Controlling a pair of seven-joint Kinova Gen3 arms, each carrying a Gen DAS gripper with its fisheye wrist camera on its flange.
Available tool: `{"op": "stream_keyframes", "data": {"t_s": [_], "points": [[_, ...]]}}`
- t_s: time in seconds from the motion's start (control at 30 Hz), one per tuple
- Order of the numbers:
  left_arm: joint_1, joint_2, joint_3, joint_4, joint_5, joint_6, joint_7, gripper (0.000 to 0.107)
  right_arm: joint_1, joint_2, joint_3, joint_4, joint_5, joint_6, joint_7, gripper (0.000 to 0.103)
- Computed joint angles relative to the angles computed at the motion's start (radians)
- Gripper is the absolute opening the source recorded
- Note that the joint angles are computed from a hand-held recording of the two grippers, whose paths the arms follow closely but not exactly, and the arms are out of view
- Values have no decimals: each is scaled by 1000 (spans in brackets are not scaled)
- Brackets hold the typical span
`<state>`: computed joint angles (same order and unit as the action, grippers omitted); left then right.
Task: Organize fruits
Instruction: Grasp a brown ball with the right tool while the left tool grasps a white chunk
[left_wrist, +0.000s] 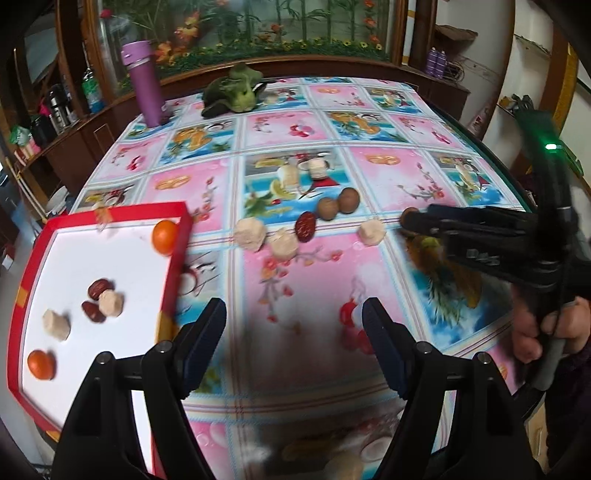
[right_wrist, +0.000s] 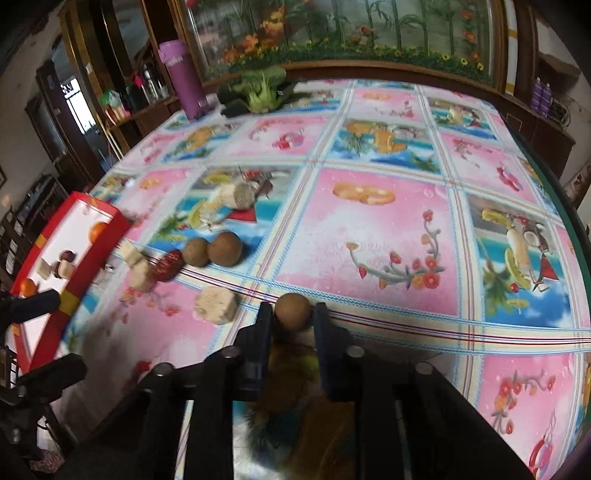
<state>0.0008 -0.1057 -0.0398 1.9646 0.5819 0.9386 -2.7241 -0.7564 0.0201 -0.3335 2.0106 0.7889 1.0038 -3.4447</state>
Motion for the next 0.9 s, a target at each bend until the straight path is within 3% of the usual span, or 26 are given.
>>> {"op": "stream_keyframes", "data": {"t_s": [0.2,0.5,0.63,0.9], "points": [[29,27,40,-26,-25,-15,64,77,5,-44,-17,44,26,-1,-101,20],[133,110,142,-51,-101,-117,225,75,4,-81,-82,63,77,105,-248,20],[164,149,163,-68,-126,-124,278,58,3,-90,-87,70,90,107,-266,20],[189,173,184,-68,-151,-176,311,36,9,-92,-97,75,105,108,-280,20]]}}
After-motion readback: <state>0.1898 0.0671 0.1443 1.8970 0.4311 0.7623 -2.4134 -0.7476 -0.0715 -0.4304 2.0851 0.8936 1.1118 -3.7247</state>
